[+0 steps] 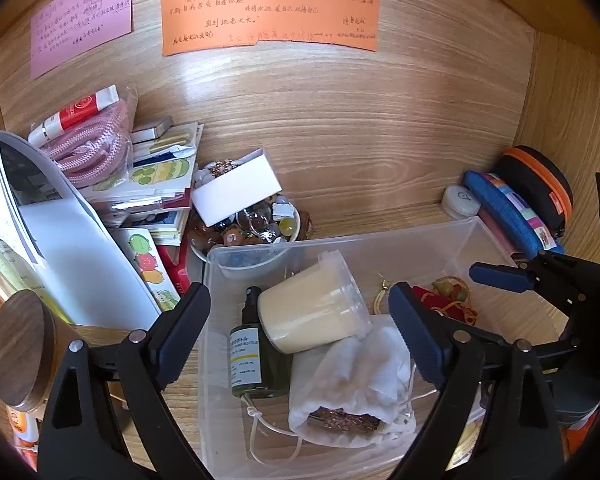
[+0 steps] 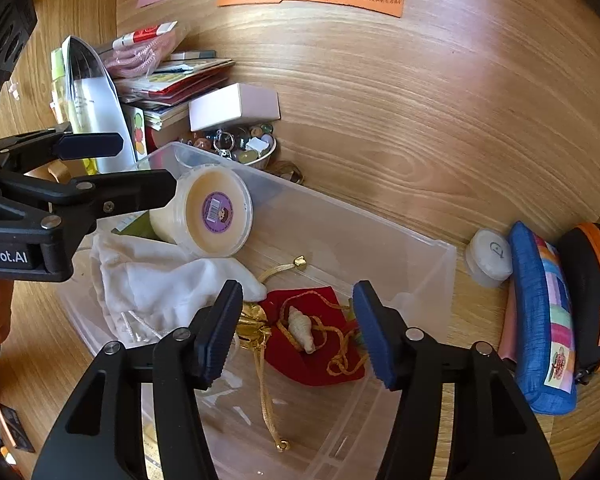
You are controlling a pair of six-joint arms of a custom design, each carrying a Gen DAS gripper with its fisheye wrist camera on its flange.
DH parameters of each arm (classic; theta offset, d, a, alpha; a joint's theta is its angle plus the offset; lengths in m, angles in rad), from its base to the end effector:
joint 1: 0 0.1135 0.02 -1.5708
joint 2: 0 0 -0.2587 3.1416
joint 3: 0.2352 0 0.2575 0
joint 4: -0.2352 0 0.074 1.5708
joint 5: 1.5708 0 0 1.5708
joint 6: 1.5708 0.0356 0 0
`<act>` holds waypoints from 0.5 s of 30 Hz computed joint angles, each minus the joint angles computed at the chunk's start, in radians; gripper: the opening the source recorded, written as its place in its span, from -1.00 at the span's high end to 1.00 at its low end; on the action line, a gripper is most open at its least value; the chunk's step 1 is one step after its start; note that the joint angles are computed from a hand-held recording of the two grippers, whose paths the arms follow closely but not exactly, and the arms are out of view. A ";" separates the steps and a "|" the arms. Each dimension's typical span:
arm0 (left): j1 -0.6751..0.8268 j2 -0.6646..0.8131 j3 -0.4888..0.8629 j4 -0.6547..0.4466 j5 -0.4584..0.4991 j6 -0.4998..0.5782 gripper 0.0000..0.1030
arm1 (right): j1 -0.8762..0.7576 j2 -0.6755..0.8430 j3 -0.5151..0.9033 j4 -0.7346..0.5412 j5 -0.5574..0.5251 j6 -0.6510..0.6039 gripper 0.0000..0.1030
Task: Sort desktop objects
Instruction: 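Withdraw both grippers, reach right to the pink round compact and left to the small dark box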
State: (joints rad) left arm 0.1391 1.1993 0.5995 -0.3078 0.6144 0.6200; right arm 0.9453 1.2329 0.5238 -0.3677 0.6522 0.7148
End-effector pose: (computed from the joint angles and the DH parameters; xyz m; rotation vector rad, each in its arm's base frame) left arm 0.2308 0.0116 0.1815 0.7870 2.1609 -0.3820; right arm 0.1416 0.1591 0.1500 -0.0708 2.3469 -0.0986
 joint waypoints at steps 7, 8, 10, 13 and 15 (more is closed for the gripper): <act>0.034 -0.032 0.036 -0.091 -0.007 0.010 -0.86 | 0.036 -0.006 0.036 -0.087 0.062 0.049 -0.33; 0.044 -0.041 0.038 -0.104 -0.003 0.015 -0.86 | 0.046 -0.018 0.040 -0.100 0.071 0.056 -0.33; 0.069 -0.072 0.040 -0.137 0.005 0.031 -0.86 | 0.068 -0.040 0.050 -0.133 0.094 0.072 -0.34; 0.116 -0.123 0.044 -0.197 0.034 0.066 -0.88 | 0.094 -0.065 0.073 -0.179 0.118 0.094 -0.39; 0.147 -0.151 0.046 -0.234 0.055 0.091 -0.91 | 0.122 -0.071 0.099 -0.218 0.144 0.119 -0.50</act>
State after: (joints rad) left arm 0.2859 1.0483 0.6457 -0.5416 0.6696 0.7110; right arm 1.0676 1.1617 0.6227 -0.5857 0.7958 0.8334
